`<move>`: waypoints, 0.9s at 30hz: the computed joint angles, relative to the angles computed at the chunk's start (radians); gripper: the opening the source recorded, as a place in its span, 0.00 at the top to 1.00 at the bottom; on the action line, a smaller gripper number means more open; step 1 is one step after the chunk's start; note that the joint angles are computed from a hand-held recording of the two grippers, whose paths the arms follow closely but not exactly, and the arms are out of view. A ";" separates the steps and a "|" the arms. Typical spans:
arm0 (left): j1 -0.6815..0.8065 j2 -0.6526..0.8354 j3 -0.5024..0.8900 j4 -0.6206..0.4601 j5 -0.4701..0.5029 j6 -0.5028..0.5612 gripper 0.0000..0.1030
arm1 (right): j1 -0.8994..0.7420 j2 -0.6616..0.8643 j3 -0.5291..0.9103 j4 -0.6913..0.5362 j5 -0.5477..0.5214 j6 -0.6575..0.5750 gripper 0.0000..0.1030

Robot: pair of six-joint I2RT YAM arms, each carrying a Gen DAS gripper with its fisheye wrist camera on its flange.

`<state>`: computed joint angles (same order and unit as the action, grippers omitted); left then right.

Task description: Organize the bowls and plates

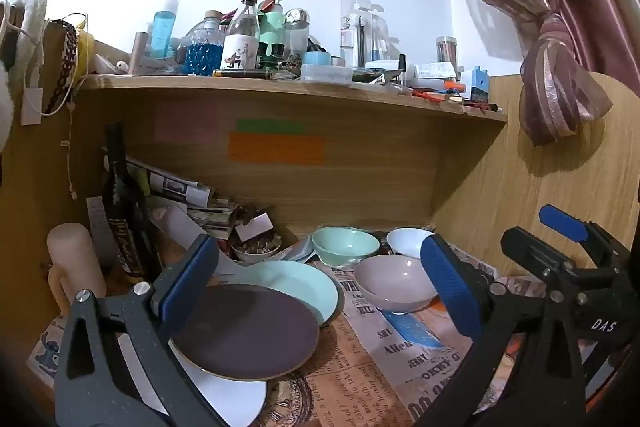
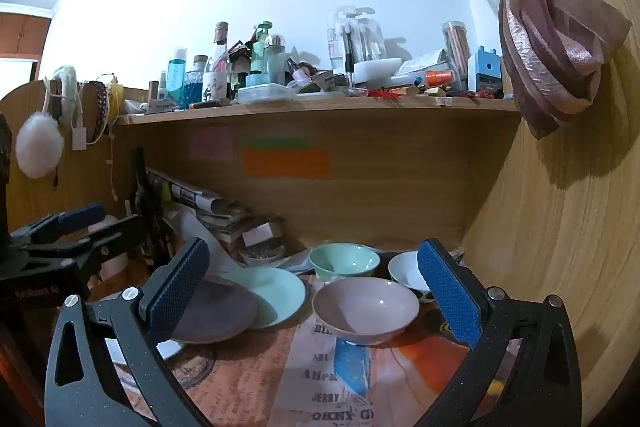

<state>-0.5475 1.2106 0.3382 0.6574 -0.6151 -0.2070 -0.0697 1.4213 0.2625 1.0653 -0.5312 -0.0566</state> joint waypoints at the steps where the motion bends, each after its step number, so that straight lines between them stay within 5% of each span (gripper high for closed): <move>1: 0.000 -0.001 -0.001 0.001 0.002 0.001 0.00 | 0.002 0.000 -0.004 0.001 0.004 -0.002 0.00; 7: -0.062 0.067 0.015 0.041 -0.092 -0.012 0.00 | 0.014 -0.021 0.005 -0.057 0.005 -0.003 0.00; 10: 0.003 0.029 -0.002 0.027 0.001 -0.017 0.00 | 0.017 -0.025 0.021 -0.075 0.007 0.006 0.00; 27: -0.033 0.018 0.008 0.007 -0.032 0.001 0.00 | 0.006 -0.010 -0.004 -0.014 -0.010 0.041 0.00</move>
<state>-0.5800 1.2285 0.3463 0.6647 -0.6469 -0.2056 -0.0634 1.4109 0.2587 1.0514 -0.5409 -0.0161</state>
